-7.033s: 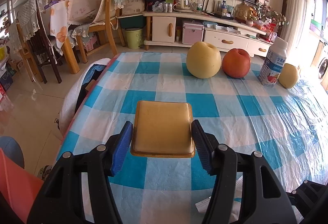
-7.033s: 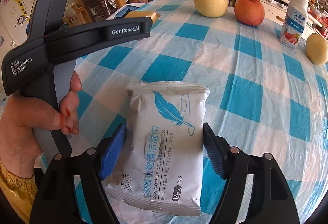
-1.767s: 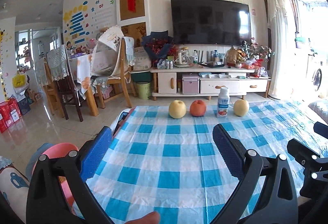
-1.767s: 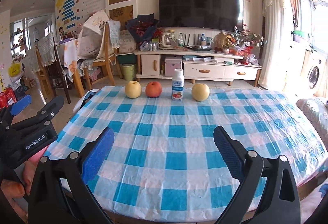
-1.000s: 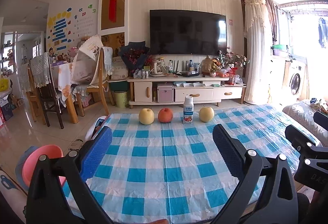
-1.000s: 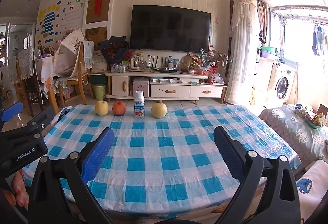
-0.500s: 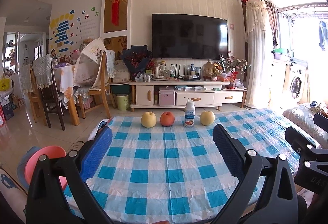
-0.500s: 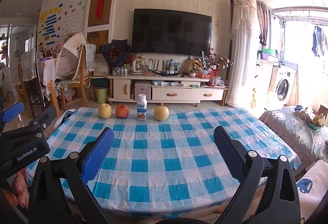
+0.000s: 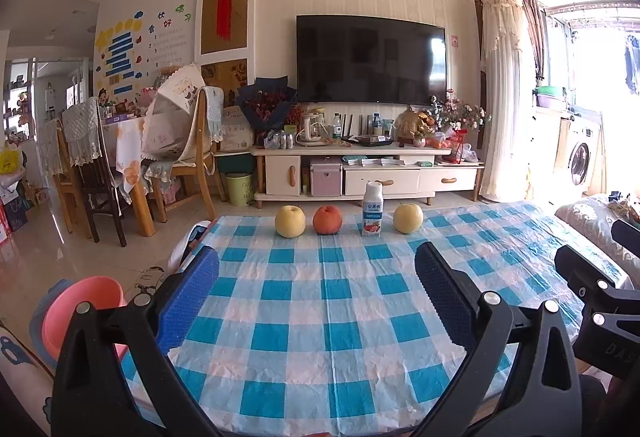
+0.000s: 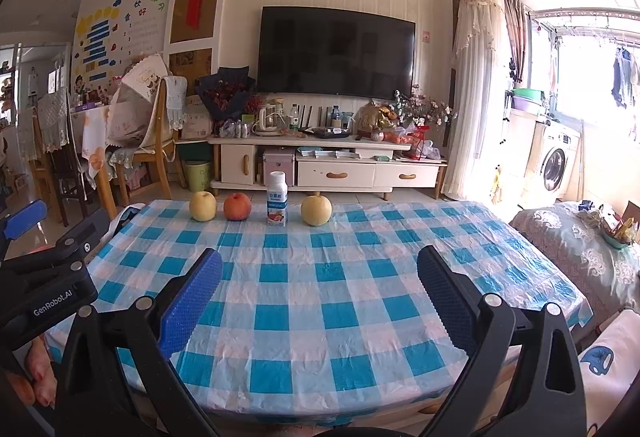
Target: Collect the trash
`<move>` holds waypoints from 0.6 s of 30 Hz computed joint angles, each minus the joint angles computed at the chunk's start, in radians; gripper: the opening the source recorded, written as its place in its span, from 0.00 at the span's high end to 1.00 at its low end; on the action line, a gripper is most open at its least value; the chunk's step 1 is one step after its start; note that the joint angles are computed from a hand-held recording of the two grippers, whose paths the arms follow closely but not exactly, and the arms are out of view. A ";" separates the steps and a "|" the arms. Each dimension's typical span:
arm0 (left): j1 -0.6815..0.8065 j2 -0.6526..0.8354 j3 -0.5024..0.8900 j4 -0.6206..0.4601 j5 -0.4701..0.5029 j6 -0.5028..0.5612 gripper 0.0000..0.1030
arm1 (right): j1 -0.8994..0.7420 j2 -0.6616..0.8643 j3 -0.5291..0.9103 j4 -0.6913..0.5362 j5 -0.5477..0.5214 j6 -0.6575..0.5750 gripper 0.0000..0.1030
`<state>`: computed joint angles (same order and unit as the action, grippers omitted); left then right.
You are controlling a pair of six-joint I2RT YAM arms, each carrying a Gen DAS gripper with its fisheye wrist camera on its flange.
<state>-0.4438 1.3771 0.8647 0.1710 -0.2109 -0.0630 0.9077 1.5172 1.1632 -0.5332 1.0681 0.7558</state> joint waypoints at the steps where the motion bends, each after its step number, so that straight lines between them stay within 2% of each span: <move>1: 0.001 0.008 0.002 0.003 0.002 -0.001 0.04 | -0.007 0.002 -0.005 0.012 -0.006 -0.006 0.06; 18: 0.013 0.245 0.101 0.062 0.008 0.003 0.04 | -0.154 0.075 -0.072 0.266 -0.137 -0.174 0.06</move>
<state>-0.4308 1.6225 0.9657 0.2330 -0.2025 -0.0602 0.7540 1.5923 1.0917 -0.2675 0.9306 0.5822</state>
